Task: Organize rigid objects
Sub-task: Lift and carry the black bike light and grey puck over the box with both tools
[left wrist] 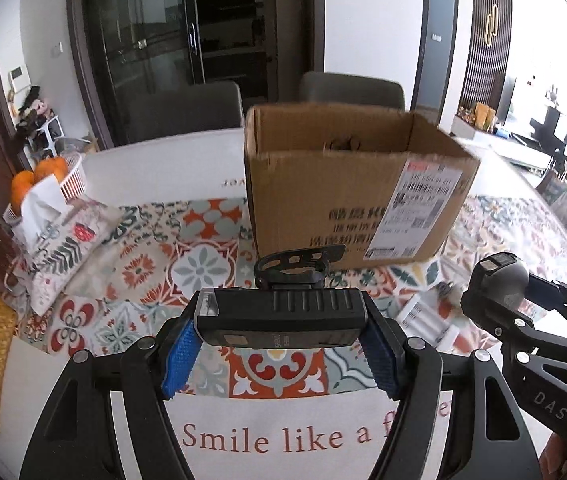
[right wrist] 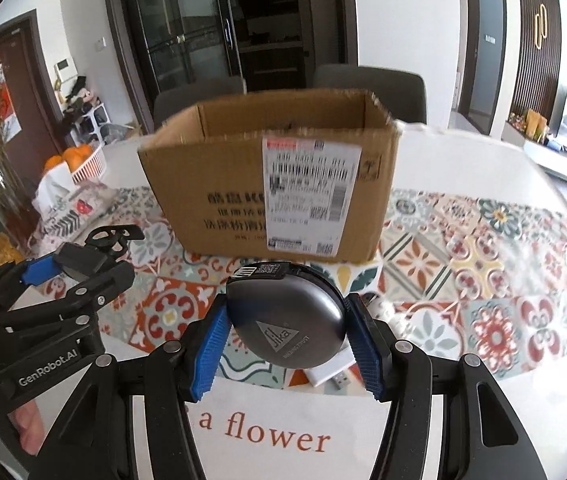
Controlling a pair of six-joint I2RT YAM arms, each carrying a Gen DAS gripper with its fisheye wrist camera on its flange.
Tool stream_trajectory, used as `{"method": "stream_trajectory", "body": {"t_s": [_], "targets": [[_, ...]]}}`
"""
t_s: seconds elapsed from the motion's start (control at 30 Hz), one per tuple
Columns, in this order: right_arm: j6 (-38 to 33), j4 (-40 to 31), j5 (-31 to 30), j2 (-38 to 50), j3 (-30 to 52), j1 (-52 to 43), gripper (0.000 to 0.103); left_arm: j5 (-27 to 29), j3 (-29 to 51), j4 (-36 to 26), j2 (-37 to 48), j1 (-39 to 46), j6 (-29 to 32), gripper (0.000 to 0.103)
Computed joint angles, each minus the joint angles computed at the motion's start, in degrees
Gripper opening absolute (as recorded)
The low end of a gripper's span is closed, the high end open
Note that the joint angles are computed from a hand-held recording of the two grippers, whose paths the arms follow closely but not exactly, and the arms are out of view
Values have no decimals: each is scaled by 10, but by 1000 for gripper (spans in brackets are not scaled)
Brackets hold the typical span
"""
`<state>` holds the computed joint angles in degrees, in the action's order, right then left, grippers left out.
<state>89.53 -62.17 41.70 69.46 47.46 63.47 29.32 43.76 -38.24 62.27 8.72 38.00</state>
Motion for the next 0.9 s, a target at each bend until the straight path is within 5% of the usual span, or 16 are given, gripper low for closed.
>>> {"method": "stream_trajectory", "body": {"t_s": [0.23, 0.6, 0.9], "targets": [[11, -72, 30, -27, 43, 7, 57, 1, 58, -49, -14, -21, -33, 71], [-69, -99, 63, -53, 101, -42, 57, -6, 139, -67, 9, -57, -66, 71], [-215, -53, 79, -68, 136, -123, 57, 3, 210, -67, 70, -95, -103, 71]]}}
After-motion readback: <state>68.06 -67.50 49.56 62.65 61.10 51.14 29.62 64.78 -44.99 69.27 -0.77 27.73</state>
